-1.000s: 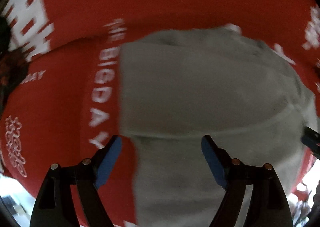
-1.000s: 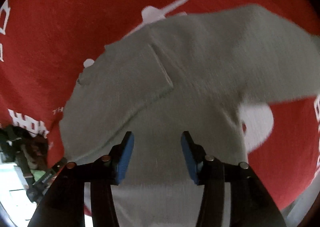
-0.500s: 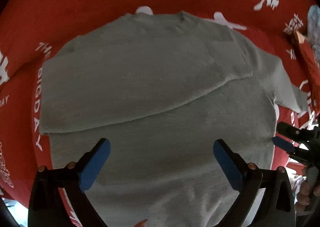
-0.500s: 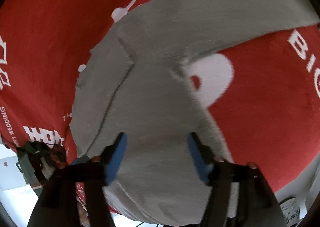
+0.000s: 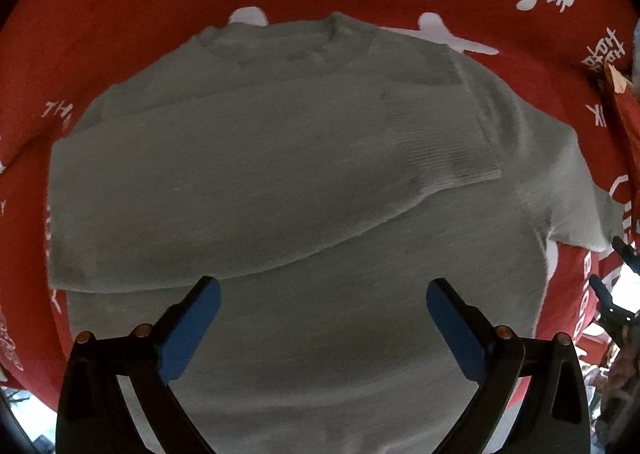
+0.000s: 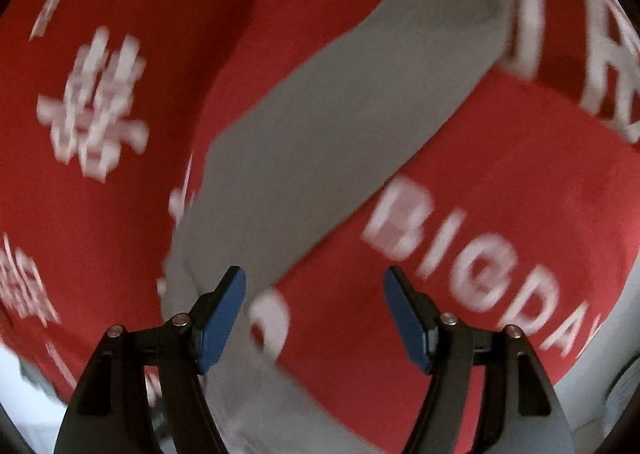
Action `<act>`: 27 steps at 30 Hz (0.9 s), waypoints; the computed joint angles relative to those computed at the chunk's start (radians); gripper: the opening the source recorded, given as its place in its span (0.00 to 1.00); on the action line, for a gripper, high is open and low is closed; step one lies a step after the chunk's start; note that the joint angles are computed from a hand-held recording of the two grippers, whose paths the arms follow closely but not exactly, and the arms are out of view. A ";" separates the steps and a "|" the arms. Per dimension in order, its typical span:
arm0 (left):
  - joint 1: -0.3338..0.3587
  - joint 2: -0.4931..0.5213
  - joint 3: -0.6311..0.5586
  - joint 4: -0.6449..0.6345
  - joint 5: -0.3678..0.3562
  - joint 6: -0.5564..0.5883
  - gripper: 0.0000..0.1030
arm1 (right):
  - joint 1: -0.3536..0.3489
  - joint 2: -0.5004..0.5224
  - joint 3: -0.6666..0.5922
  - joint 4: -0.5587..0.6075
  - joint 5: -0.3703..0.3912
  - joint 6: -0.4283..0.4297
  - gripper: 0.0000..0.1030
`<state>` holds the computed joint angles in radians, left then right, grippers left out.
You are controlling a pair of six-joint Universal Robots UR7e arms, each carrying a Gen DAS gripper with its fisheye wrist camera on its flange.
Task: Fold small clothes
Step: 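Grasp the other sleeve of the sweater with the right gripper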
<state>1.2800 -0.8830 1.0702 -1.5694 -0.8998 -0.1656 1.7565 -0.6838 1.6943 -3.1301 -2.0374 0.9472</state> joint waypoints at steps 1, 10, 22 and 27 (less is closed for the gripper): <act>-0.004 0.000 0.010 -0.009 -0.005 -0.003 1.00 | -0.011 -0.010 0.020 -0.033 -0.013 0.013 0.72; -0.022 0.008 0.041 -0.027 -0.044 -0.021 1.00 | -0.071 -0.032 0.072 -0.200 -0.058 0.068 0.72; -0.023 -0.008 0.071 -0.054 -0.039 -0.045 1.00 | -0.157 -0.007 0.069 -0.359 0.118 0.116 0.07; -0.015 -0.036 0.084 -0.073 -0.021 -0.044 1.00 | -0.153 0.017 0.033 -0.441 0.255 0.034 0.06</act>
